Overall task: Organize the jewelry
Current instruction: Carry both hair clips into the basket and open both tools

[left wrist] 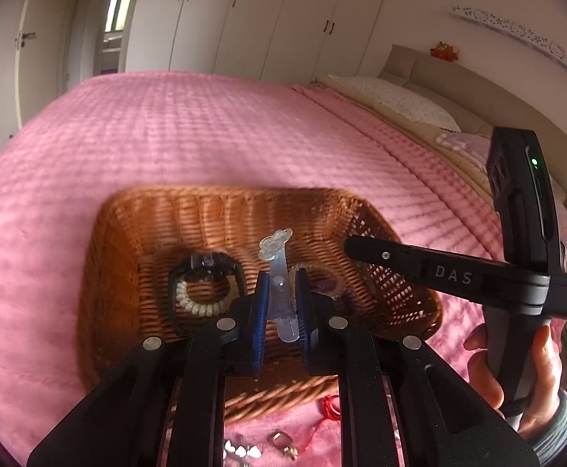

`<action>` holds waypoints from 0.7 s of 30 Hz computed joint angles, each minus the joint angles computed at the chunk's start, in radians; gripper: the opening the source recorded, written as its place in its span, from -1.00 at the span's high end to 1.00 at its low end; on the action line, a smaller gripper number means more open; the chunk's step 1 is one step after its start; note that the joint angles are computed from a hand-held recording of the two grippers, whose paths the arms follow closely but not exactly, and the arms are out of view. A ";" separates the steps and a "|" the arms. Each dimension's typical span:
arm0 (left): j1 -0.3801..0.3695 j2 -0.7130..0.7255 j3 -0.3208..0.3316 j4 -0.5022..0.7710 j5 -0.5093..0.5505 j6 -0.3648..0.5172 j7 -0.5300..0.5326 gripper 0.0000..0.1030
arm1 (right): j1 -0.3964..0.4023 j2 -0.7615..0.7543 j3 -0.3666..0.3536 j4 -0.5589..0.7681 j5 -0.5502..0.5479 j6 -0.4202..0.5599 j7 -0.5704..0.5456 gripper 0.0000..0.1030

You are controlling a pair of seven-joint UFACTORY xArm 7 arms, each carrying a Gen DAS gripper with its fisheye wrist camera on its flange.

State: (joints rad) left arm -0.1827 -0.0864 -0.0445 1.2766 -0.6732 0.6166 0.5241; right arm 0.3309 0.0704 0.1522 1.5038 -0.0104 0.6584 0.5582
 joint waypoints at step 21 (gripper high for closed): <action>-0.006 -0.138 0.056 -0.094 -0.151 -0.002 0.143 0.26 | 0.015 -0.108 0.015 -0.092 -0.028 -0.041 0.004 0.58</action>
State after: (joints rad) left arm -0.1883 -0.2240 0.0117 1.1823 -0.8237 0.6147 0.6666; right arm 0.3460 -0.0372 0.1670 1.4121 -0.0386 0.6173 0.5619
